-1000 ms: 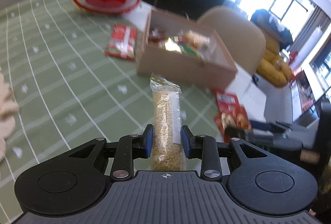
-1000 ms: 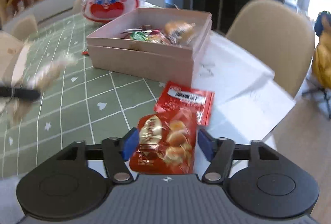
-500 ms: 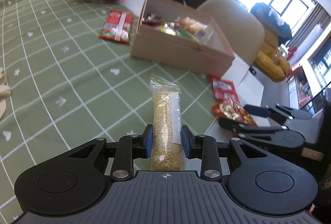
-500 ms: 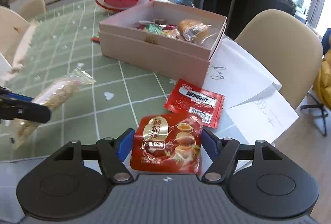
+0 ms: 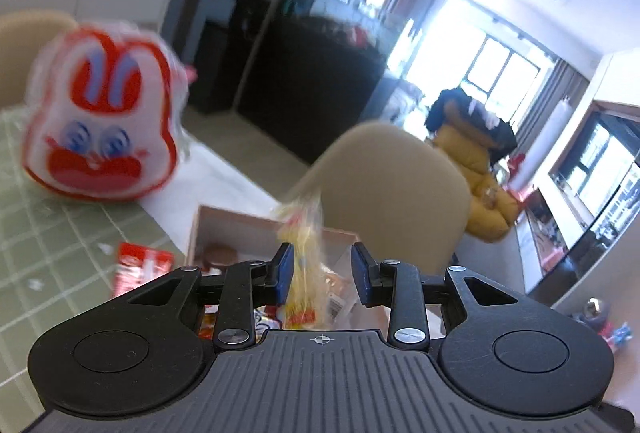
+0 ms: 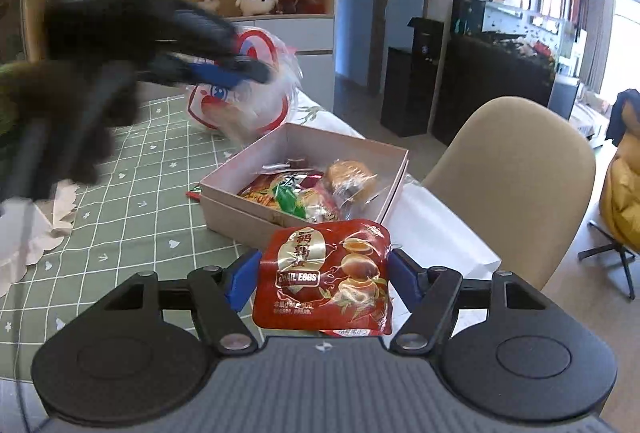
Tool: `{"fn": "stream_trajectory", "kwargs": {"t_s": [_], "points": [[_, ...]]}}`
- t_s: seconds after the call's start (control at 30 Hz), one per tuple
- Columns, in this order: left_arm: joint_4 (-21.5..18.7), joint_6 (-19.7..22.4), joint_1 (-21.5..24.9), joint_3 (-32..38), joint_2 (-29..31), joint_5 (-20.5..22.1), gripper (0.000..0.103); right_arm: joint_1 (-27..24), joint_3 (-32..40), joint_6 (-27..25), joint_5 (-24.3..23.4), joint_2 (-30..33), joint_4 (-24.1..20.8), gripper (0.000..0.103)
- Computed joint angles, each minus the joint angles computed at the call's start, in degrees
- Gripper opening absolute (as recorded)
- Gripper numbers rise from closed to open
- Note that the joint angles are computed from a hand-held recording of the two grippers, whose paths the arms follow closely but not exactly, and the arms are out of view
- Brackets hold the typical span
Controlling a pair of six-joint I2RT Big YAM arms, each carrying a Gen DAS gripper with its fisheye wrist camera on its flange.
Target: Organize snacks
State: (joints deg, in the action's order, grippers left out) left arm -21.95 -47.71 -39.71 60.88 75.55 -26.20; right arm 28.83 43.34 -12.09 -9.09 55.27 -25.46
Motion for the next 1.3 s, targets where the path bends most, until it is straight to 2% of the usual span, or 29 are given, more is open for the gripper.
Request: {"fn": "stream_trajectory", "kwargs": {"t_s": [0.07, 0.2, 0.4, 0.5, 0.57, 0.7, 0.8, 0.93, 1.0, 1.03, 1.07, 1.1, 1.13, 1.2, 1.3], "points": [[-0.04, -0.05, 2.0, 0.72, 2.43, 2.91, 0.035, 0.26, 0.04, -0.33, 0.85, -0.18, -0.02, 0.07], [4.38, -3.63, 1.77, -3.69, 0.88, 0.88, 0.035, 0.01, 0.24, -0.76, 2.58, -0.07, 0.18, 0.07], [-3.09, -8.48, -3.77, -8.3, -4.7, -7.28, 0.035, -0.59, 7.23, -0.69, 1.26, 5.72, 1.47, 0.07], [-5.15, -14.28, -5.51, -11.99, -8.47, -10.36, 0.035, 0.5, 13.26, -0.35, 0.96, 11.31, 3.95, 0.071], [-8.32, -17.62, -5.42, -13.49, -10.42, -11.64, 0.035, 0.95, 18.19, 2.08, -0.41, 15.92, 4.65, 0.072], [-15.31, -22.89, -3.11, -15.76, -12.83, -10.44, 0.035, 0.81, 29.49, 7.9, -4.16, 25.48, -1.99, 0.072], [-17.31, -23.9, -1.36, -16.65, -12.87, -8.45, 0.035, 1.2, 32.3, 11.68, -3.34, 28.47, -2.91, 0.073], [-17.52, -25.78, -1.39, -16.44, -11.12, -7.78, 0.035, 4.33, 37.33, 9.16, -1.51, 32.78, -9.41, 0.073], [-18.12, -24.3, -0.64, -15.45, -9.63, -5.9, 0.035, 7.22, 40.16, 6.08, 1.19, 35.48, -12.77, 0.072], [-18.56, -22.41, -0.41, -14.73, -8.73, -5.23, 0.035, 8.81, 42.51, 4.81, 2.83, 37.67, -14.83, 0.058], [-19.12, -20.82, -0.33, -14.08, -7.95, -4.95, 0.035, 10.05, 44.61, 3.69, 3.67, 39.68, -16.65, 0.026], [-19.48, -19.54, -0.27, -13.6, -7.24, -4.74, 0.035, 11.28, 47.33, 2.41, 4.15, 42.17, -19.27, 0.015], [-19.33, -18.04, 0.03, -13.42, -6.92, -4.11, 0.035, 12.35, 50.67, 1.83, 4.31, 45.02, -22.17, 0.008], [-17.81, -16.54, 0.68, -13.89, -6.99, -2.03, 0.035, 14.44, 56.4, 2.02, 5.77, 50.4, -25.29, 0.007], [-17.75, -15.39, 1.32, -14.19, -7.37, -0.87, 0.035, 17.65, 63.93, 0.01, 12.95, 57.77, -27.55, 0.006]]}}
